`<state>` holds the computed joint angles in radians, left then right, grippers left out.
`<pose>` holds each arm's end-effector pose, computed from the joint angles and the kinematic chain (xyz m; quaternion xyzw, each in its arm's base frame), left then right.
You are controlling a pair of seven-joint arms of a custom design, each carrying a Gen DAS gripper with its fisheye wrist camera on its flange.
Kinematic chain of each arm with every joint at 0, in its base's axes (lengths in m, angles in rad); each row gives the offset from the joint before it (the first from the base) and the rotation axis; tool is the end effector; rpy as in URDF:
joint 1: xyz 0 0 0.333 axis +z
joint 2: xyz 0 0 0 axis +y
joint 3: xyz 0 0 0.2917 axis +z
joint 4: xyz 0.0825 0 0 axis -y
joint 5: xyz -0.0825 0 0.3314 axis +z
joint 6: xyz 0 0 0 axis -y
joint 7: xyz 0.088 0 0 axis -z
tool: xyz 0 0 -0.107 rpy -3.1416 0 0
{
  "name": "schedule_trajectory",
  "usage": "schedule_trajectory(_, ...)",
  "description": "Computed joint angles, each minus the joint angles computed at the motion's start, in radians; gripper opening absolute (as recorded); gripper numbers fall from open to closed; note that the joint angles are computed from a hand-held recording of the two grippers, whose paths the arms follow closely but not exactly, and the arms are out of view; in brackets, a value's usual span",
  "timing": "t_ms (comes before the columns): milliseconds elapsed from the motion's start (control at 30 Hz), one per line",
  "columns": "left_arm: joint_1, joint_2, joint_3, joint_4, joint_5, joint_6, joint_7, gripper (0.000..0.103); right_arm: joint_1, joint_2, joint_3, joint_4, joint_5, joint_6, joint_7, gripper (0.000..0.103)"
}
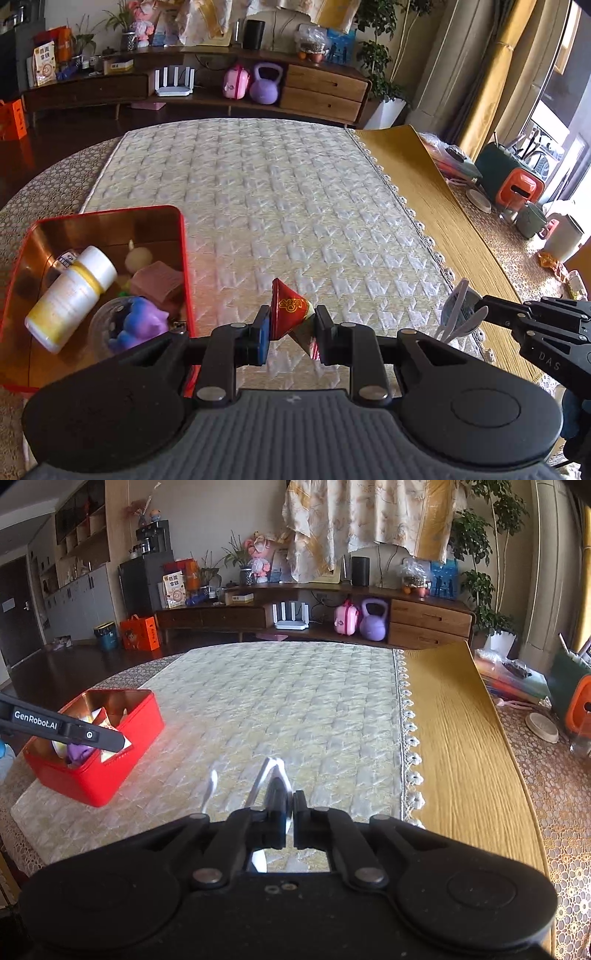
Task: Organize rigid objects
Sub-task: 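Carry the candy packet and sunglasses in both tools over the red tin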
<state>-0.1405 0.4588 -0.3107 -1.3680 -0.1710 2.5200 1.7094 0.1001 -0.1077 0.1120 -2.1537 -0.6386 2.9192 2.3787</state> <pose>0.6299 -0.2494 0.5386 -0.5113 0.7764 -0.3550 0.0991 0.4963 0.1470 0.5406 -0.6238 0.6420 -0.2987 0.3309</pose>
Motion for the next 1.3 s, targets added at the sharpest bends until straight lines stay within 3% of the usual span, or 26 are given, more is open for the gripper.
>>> schedule_trajectory(200,0.043,-0.034,-0.011,-0.026,-0.051,0.003,0.051,0.024,0.01,0.002,0.01,0.048,-0.004,0.011,0.004,0.002)
schedule_trajectory(467,0.063,-0.033,0.033,0.026,-0.025,-0.011,0.039,0.024,0.079,0.079,-0.01,0.188,0.137,0.029,-0.152,0.002)
schedule_trajectory(767,0.089,0.021,0.082,0.136,0.059,-0.072,-0.006,0.024,0.198,0.247,-0.04,0.421,0.37,0.017,-0.396,0.002)
schedule_trajectory(1067,0.103,0.097,0.112,0.237,0.137,-0.132,-0.039,0.024,0.291,0.453,-0.088,0.718,0.513,-0.065,-0.525,0.002)
schedule_trajectory(1167,0.091,0.15,0.126,0.315,0.173,-0.158,-0.056,0.024,0.318,0.536,-0.112,0.839,0.535,-0.113,-0.555,0.002)
schedule_trajectory(1300,0.066,0.269,0.143,0.51,0.218,-0.257,-0.068,0.024,0.344,0.621,-0.138,0.954,0.553,-0.156,-0.577,0.002)
